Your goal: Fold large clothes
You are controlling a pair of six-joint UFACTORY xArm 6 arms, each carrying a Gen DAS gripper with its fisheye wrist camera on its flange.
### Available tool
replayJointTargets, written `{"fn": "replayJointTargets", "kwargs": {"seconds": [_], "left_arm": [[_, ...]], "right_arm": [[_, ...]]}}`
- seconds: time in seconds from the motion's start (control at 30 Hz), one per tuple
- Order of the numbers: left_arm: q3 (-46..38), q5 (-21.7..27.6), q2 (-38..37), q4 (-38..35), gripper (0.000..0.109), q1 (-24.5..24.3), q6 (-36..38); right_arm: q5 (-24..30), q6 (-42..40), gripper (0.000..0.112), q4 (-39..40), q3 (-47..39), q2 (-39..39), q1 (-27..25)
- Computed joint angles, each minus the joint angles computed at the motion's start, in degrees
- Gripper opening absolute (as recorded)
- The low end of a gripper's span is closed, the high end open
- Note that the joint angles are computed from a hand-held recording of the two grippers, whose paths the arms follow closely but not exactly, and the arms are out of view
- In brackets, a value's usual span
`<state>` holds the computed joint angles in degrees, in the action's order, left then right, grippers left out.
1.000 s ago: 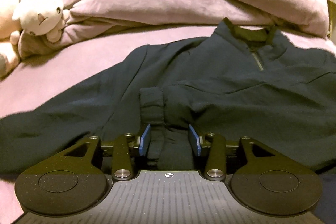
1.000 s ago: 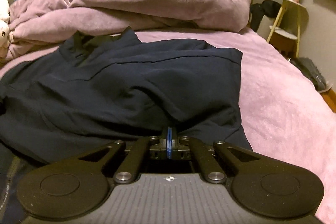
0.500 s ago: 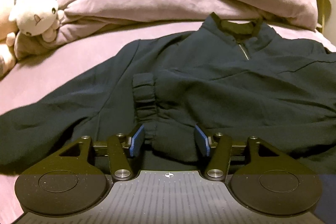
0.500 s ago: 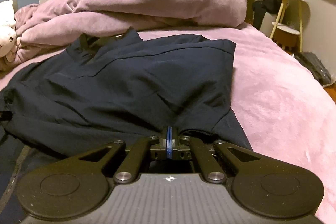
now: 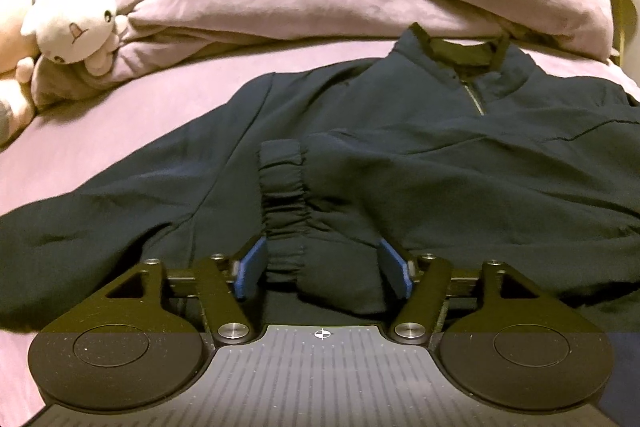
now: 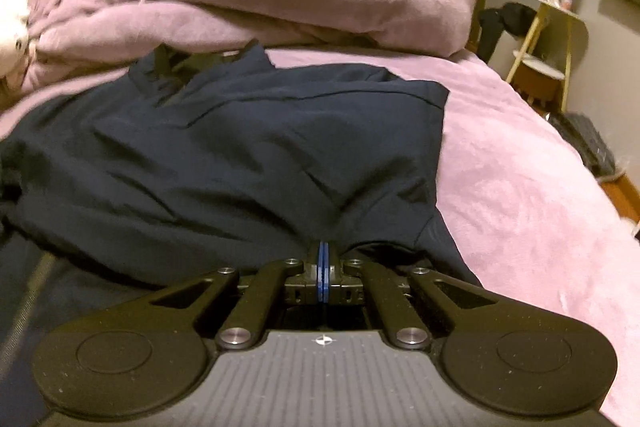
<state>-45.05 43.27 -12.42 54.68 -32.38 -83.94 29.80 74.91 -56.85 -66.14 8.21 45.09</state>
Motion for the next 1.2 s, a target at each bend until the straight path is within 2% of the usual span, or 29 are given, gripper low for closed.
{"fn": "replayJointTargets", "kwargs": {"seconds": [0.07,0.2,0.3,0.33,0.37,0.4,0.43,0.47,0.5,0.6,0.67,0.73,0.83,1.0,1.03,1.07,1.13,1.2], "left_arm": [[1.0,-1.4,-0.9,-2.5,0.078,1.1,-0.6],[8.1,-10.0,-8.7,-9.8,0.078,5.7,-1.3],[16.8,-14.5,-20.5,-13.3,0.078,8.8,-0.8],[21.3,-17.2,-26.4,-15.3,0.079,10.7,0.3],[24.6,-17.6,-31.7,-17.2,0.085,11.9,1.4],[27.6,-15.5,-37.4,-18.4,0.089,13.0,1.6],[29.4,-11.0,-42.4,-18.5,0.093,13.3,1.0],[31.2,-5.5,-48.2,-17.9,0.093,13.7,0.3],[33.5,-2.3,-53.8,-18.5,0.093,15.4,1.5],[39.5,5.2,-69.2,-26.8,0.092,26.4,9.2],[43.2,6.4,-76.8,-33.6,0.088,37.0,15.7],[45.7,4.9,-79.7,-40.8,0.085,47.3,24.1],[48.0,0.5,-79.4,-49.2,0.080,57.8,33.0],[51.8,-8.4,-76.9,-60.4,0.068,68.0,39.3],[52.0,-10.2,-75.7,-61.7,0.059,69.2,39.4],[51.9,-10.9,-74.9,-62.2,0.043,70.2,39.0],[51.8,-10.5,-74.4,-65.9,0.023,72.5,40.4],[52.4,-10.1,-75.1,-74.2,0.015,75.2,45.3]], "right_arm": [[1.8,-4.1,0.000,1.7,-1.5,1.1,0.6],[2.2,-6.3,0.002,7.9,-1.6,-0.2,0.6],[-4.0,-1.2,0.020,8.7,3.7,-5.6,0.1],[-6.5,1.8,0.027,7.4,6.0,-7.9,0.1],[-8.9,5.3,0.028,5.8,8.4,-10.3,0.3],[-11.0,8.1,0.028,4.6,10.4,-12.3,0.6],[-13.3,11.4,0.032,3.3,12.6,-14.4,0.9],[-14.5,14.4,0.036,2.2,14.3,-16.1,1.2],[-14.9,17.5,0.037,0.9,15.7,-17.6,1.8],[-15.0,27.6,0.045,-4.2,18.7,-21.0,4.0],[-15.3,34.9,0.061,-9.4,19.6,-22.2,5.3],[-15.0,37.2,0.064,-10.9,20.0,-22.7,6.2],[-13.4,36.9,0.064,-9.9,20.2,-23.0,7.2],[-11.4,36.9,0.064,-6.0,19.8,-22.7,7.2],[-10.8,37.5,0.063,-6.1,19.7,-22.7,7.3],[-10.3,38.9,0.063,-6.8,19.6,-22.8,7.5],[-10.0,40.1,0.058,-7.5,19.5,-22.9,7.6],[-8.6,40.0,0.051,-7.6,19.2,-22.9,8.2]]}}
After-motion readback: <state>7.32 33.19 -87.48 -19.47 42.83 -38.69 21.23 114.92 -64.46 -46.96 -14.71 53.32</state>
